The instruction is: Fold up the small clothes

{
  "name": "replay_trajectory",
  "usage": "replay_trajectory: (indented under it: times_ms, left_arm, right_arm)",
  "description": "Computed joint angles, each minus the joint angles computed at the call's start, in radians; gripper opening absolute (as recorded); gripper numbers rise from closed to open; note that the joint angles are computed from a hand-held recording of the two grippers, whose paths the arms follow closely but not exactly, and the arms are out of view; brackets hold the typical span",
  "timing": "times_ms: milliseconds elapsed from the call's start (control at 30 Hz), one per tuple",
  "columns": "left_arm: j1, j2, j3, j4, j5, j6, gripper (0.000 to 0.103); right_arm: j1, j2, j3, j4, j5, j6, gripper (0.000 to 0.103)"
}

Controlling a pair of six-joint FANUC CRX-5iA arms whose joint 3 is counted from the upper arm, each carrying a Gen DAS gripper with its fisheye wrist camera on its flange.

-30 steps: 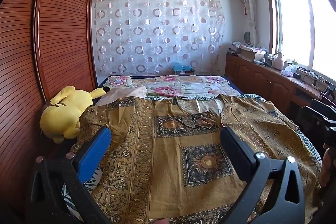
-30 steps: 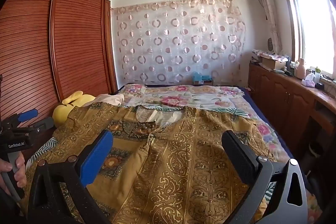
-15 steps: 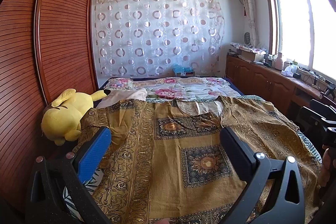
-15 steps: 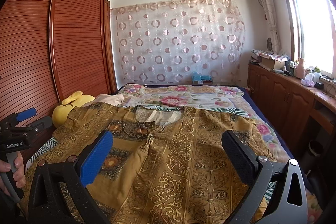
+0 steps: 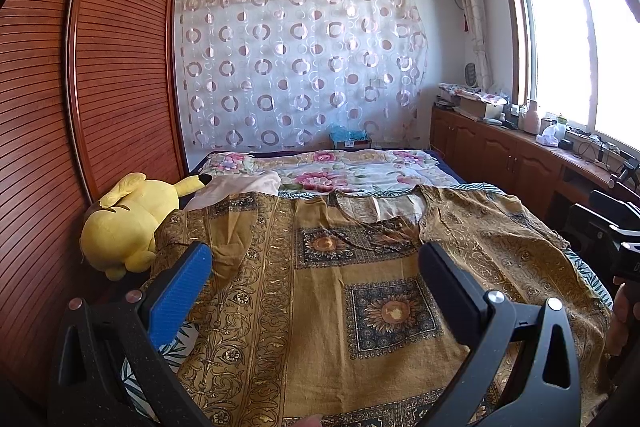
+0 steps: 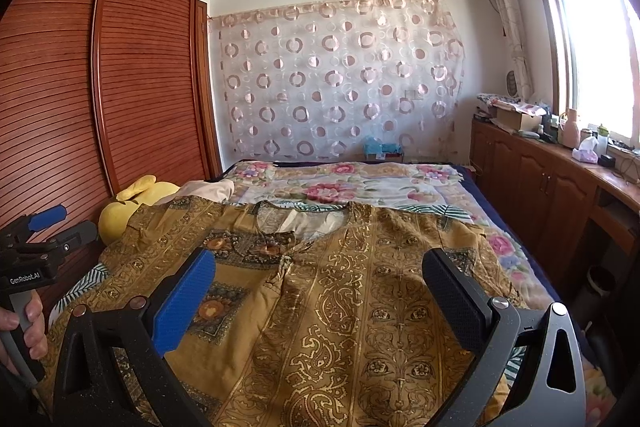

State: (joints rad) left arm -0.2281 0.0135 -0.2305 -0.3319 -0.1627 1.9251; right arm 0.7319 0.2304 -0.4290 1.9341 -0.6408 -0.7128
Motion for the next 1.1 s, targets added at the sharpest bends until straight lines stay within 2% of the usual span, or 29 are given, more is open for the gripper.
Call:
replay_trajectory:
  times_ms: [33,200,1100]
  left_arm:
    - [0.004,-0.005,-0.002,0.026,-0.001,-0.027,0.103]
    - [0.004,-0.006,-0.003,0.029,0.000,-0.032,0.103]
    - [-0.010,-0.005,0.016,-0.051,-0.016,0.046,0.103]
  right_arm:
    - [0.003,0.000,0.000,-0.003,-0.003,0.002,0.103]
    - [0.003,0.000,0.000,-0.004,-0.003,0.002,0.103]
    - [0.007,0.002,0.002,-0.004,-0.006,-0.001,0.103]
